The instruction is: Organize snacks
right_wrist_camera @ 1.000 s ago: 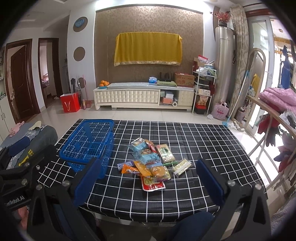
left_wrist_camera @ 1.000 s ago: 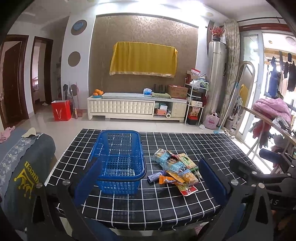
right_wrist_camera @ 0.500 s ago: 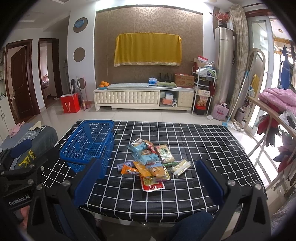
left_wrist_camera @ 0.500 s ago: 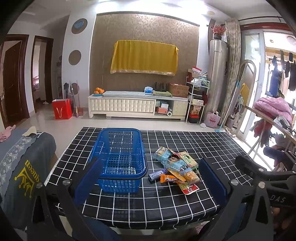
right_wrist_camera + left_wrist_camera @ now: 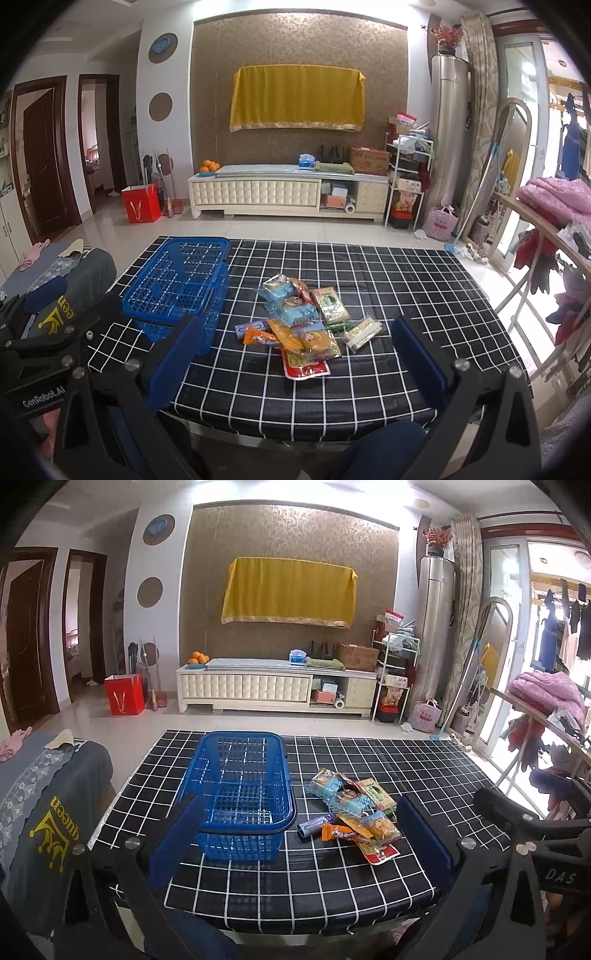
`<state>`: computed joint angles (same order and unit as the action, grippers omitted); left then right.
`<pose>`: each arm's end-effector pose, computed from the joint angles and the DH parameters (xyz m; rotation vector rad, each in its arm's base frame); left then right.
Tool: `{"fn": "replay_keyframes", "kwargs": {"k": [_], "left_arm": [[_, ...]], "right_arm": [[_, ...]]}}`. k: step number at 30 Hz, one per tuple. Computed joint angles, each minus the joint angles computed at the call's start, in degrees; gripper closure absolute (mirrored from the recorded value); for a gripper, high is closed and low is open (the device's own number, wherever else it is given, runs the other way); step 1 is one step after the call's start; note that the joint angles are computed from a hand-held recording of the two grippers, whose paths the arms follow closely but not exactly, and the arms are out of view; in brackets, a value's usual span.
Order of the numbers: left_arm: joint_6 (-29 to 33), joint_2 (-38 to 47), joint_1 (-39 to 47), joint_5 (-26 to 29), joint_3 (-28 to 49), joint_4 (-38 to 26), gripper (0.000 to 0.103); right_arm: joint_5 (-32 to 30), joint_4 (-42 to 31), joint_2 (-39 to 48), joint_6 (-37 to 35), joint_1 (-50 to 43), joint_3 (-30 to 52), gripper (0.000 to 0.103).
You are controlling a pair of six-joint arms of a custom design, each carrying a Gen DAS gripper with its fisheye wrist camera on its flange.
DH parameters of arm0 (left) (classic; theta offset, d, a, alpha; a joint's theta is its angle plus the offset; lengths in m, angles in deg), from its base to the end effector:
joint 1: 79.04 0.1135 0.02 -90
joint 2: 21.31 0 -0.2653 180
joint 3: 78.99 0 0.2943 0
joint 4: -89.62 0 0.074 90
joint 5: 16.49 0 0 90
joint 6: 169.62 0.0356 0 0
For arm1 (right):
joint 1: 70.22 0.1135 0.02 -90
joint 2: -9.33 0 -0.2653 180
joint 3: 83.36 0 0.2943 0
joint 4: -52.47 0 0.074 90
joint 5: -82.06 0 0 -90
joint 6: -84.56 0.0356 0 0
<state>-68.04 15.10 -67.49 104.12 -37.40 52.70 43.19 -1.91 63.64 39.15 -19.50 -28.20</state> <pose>0.1884 0.0200 0.2425 0.3104 2.0320 -0.3178 0.1587 0.1502 0.2559 0.2160 2.0929 -0.1636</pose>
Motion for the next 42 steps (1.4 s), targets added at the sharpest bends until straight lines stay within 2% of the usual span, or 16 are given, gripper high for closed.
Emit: {"fn": "replay_keyframes", "kwargs": {"k": [9,16,21,25,30,33,42], "left_arm": [[0.3,-0.3,0.4,0.2,-0.2,-0.1,0.000],[0.4,0.4,-0.2,0.0,0.1,-0.3,0.000],[-1.7,4.7,-5.3,-4.9,1.9,2.3,0.000],[-3.3,11.1,-10.4,-8.3,4.5,4.2,0.000],[-5.4,19.4,-17.4,-13.1,7.0,7.9,0.000],[-5.8,24.8,-21.5,-16.8,8.4,9.6,0.000],[-8.0,41.8,-28.7,-24.2,13.0,13.2,0.000]], "right_arm": [[-0.6,0.0,0.6,-0.1,-0.1,0.3,0.000],[-3.7,2.6,-0.5,-4.2,-4.5,-0.8,0.000],[-6.3,6.9,-3.9,-9.6,-11.0,-4.1,0.000],[-15.1,11.2,-6.0,-14.8,-19.0,-6.6,0.000],[-26.7,14.8,-3.3,-18.5,-30.2,-7.8,0.000],[-34.7,18.4,0.3,-21.1,-37.1,-8.6,0.000],[-47.5,28.2,15.4,-29.5,-46.5,-7.9,0.000]]}}
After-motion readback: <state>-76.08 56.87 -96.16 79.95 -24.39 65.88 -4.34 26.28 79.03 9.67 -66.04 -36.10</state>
